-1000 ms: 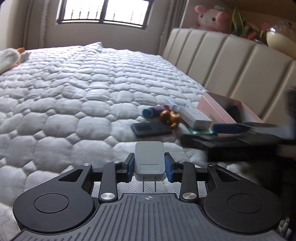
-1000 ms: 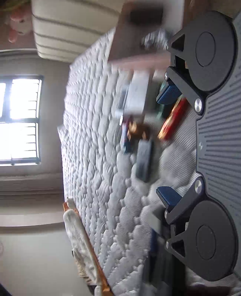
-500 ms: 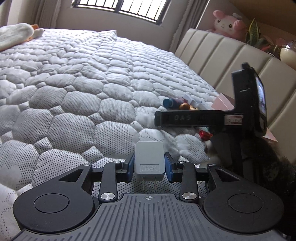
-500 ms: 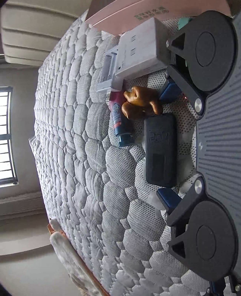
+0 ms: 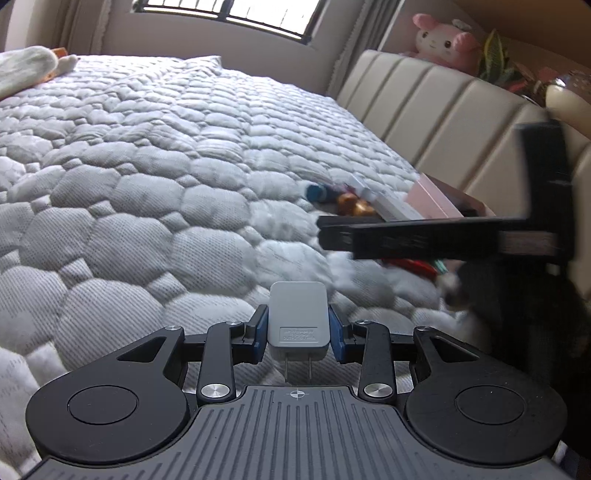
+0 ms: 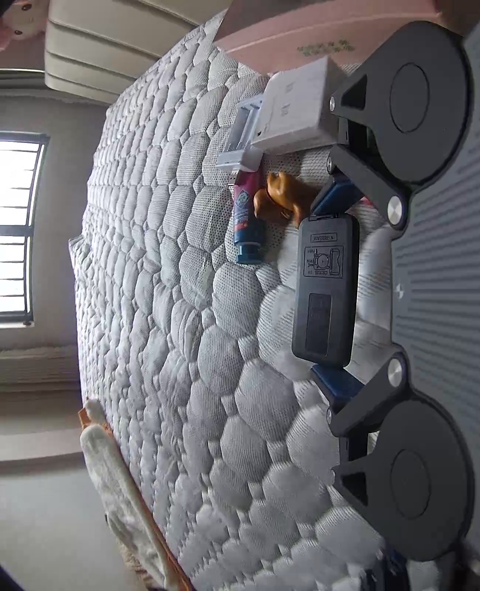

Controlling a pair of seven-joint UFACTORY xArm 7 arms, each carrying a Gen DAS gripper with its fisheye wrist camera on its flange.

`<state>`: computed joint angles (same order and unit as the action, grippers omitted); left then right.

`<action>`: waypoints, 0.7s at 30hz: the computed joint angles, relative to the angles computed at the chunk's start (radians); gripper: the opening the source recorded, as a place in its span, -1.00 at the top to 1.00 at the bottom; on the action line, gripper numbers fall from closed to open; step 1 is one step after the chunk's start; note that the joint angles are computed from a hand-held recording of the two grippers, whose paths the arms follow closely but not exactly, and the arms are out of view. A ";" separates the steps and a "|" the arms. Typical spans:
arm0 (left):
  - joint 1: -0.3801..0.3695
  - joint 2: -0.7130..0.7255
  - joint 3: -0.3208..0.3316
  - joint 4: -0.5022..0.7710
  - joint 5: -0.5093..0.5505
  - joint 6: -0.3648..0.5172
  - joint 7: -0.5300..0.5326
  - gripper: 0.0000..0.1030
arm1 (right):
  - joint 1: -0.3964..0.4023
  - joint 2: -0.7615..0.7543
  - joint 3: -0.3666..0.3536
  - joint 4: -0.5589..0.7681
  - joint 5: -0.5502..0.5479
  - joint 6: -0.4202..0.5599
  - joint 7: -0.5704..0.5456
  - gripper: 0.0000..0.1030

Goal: Organize rigid objects
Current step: 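Drop the charger into the pink box with left tool while right drops the remote in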

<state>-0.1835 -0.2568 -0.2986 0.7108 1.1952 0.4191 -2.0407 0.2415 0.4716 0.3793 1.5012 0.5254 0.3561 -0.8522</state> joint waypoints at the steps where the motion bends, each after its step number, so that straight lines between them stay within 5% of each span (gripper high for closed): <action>1: -0.007 0.008 -0.004 0.007 -0.010 -0.001 0.010 0.28 | -0.048 -0.037 0.037 -0.042 0.047 0.009 -0.051 -0.69; 6: -0.065 0.119 -0.007 0.095 -0.065 -0.057 0.107 0.28 | -0.195 -0.270 0.085 -0.290 0.336 0.009 -0.337 -0.69; 12: -0.171 0.294 0.030 0.278 -0.142 -0.076 0.281 0.28 | -0.244 -0.468 -0.007 -0.499 0.718 -0.088 -0.728 -0.69; 15: -0.202 0.372 0.066 0.378 -0.164 -0.116 0.321 0.28 | -0.259 -0.501 -0.095 -0.536 0.725 -0.034 -0.736 -0.69; 21: -0.236 0.579 0.099 0.727 -0.351 -0.030 0.614 0.28 | -0.247 -0.504 -0.232 -0.562 0.776 0.051 -0.796 -0.69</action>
<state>-0.4197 0.3227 -0.1993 1.4376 0.8442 0.3892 -1.4271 -0.0054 -0.0326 0.1473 0.9390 1.3016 0.4069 -1.6484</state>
